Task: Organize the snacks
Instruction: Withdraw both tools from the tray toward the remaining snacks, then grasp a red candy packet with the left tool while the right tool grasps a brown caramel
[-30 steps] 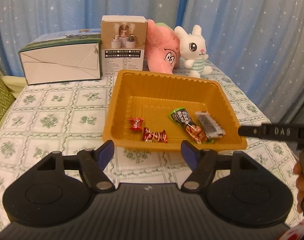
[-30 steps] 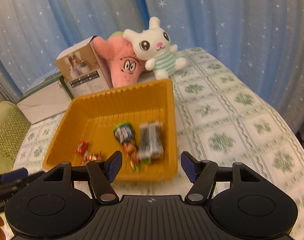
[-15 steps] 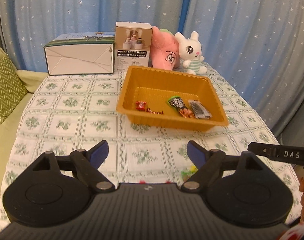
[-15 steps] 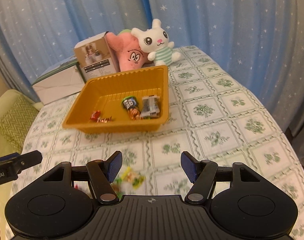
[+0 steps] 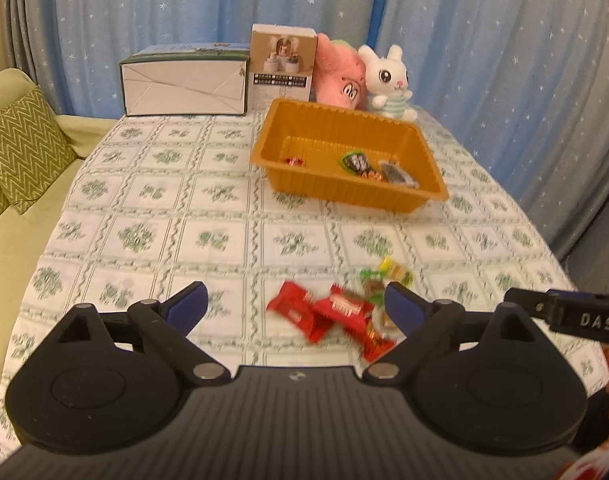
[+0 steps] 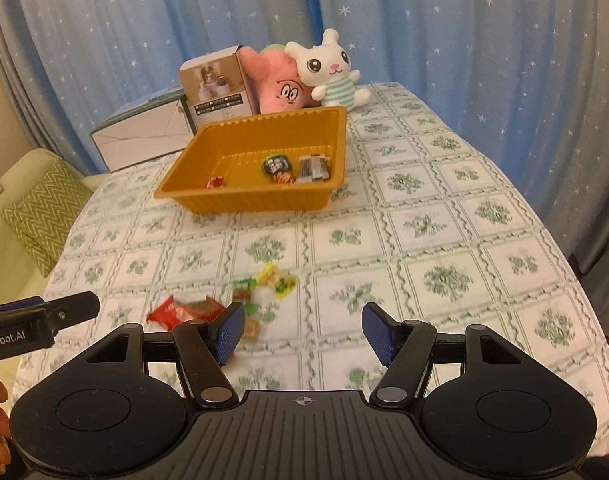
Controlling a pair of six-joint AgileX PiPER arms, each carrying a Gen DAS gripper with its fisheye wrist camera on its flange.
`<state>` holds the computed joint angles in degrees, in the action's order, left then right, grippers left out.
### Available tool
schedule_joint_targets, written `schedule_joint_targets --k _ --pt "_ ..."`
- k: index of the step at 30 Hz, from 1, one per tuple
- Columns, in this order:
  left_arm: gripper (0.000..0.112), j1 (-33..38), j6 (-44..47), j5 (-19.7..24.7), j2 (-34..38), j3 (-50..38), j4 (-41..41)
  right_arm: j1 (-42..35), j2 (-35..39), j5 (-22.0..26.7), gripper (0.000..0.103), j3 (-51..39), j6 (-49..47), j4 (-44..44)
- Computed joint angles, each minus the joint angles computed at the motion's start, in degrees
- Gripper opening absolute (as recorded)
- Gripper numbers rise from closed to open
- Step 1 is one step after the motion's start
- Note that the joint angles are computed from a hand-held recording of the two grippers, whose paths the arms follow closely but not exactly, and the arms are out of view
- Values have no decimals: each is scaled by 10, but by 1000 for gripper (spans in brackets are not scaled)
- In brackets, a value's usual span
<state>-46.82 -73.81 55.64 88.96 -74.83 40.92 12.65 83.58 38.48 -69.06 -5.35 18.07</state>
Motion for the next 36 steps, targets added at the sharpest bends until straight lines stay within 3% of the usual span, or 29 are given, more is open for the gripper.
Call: schedule_joint_targets --k 14,26,36 --pt "103 -36 -62 16 -21 70 16 -11 -48 -22 68 92 -23 12" --pt "102 10 -17 -22 -16 80 -25 21 -27 -61 68 97 -50 30" --pt "90 26 -5 -99 31 74 -58 18 15 -88 68 98 -57 25"
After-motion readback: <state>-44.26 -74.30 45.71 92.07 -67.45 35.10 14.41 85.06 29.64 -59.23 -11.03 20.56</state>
